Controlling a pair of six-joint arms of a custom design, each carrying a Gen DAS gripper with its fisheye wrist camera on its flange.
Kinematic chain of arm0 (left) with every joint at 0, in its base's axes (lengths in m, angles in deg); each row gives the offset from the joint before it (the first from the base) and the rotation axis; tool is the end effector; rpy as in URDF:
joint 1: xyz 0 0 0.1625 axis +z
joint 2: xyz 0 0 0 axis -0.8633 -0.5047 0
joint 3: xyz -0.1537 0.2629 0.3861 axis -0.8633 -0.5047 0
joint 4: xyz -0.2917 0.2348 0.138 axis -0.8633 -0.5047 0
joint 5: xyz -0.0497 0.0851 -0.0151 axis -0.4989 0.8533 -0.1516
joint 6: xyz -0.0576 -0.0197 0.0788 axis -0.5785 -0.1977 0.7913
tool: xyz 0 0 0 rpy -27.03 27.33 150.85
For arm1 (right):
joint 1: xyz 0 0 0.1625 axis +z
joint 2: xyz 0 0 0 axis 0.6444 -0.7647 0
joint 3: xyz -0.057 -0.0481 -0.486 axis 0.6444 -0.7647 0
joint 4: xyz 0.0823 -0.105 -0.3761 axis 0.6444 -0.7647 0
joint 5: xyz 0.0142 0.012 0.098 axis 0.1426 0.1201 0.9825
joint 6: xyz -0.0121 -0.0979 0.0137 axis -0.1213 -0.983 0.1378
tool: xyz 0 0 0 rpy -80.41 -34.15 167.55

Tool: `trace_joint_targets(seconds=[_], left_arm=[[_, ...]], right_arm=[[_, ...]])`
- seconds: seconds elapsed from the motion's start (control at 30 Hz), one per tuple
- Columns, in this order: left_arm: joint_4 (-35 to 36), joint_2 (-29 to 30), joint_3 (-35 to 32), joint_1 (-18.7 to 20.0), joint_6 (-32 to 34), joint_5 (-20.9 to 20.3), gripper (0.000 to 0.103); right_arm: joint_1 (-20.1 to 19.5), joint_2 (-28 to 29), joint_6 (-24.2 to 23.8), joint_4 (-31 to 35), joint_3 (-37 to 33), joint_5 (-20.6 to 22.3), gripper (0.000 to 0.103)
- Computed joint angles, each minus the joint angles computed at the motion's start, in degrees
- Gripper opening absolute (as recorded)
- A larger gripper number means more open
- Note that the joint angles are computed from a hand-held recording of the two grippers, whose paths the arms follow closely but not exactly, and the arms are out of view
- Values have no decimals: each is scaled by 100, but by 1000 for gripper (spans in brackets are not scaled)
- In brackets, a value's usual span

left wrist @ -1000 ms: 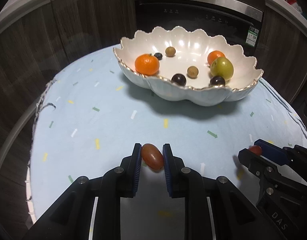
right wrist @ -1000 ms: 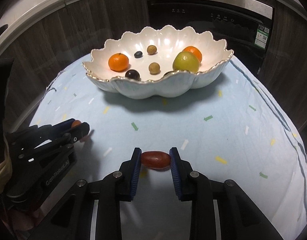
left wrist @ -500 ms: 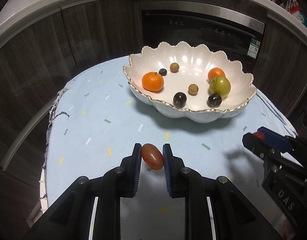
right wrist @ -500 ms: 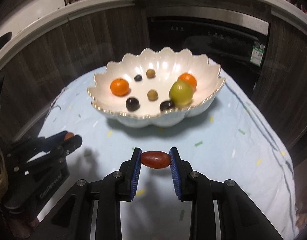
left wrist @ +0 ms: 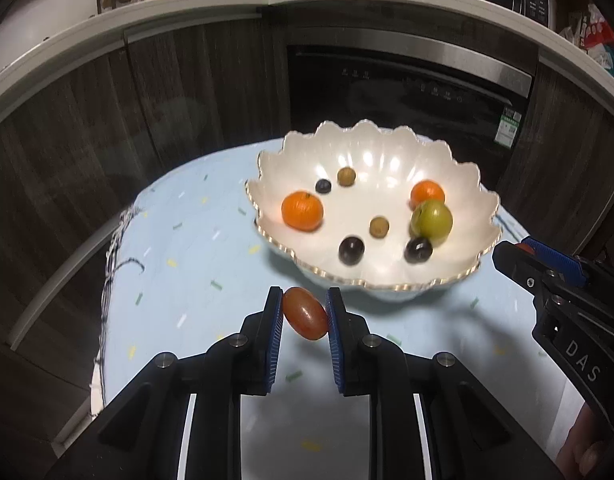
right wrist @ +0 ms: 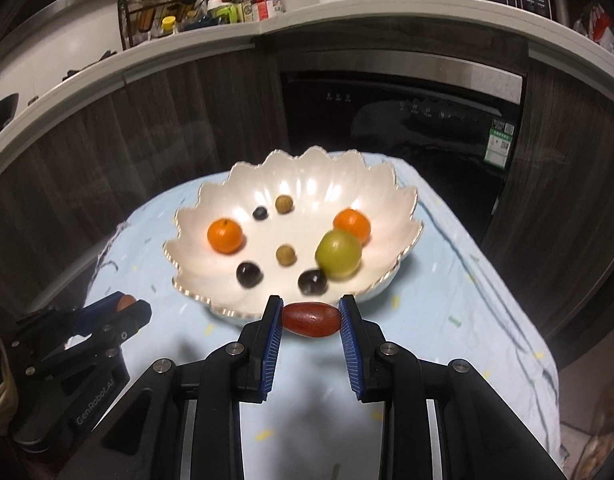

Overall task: Organize fruits
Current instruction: 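Carry the reddish-brown oval fruit over the white bowl with the right tool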

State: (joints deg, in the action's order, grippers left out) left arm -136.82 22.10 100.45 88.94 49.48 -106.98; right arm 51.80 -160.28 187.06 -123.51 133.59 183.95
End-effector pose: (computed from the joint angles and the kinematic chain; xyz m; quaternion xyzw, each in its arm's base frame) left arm -0.3096 -0.3936 -0.0339 0.4217 0.8508 -0.2096 0.2335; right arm 0.0714 -0.2972 0.1945 -0.0803 -0.7787 0.4761 0.4007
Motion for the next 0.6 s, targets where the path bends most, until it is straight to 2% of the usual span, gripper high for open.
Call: trace_joint_targets(seconds=[0.6], left_arm=[[449, 143, -797, 15, 6, 49, 22]], right_arm=[[-322, -707, -424, 768, -560, -364, 30]])
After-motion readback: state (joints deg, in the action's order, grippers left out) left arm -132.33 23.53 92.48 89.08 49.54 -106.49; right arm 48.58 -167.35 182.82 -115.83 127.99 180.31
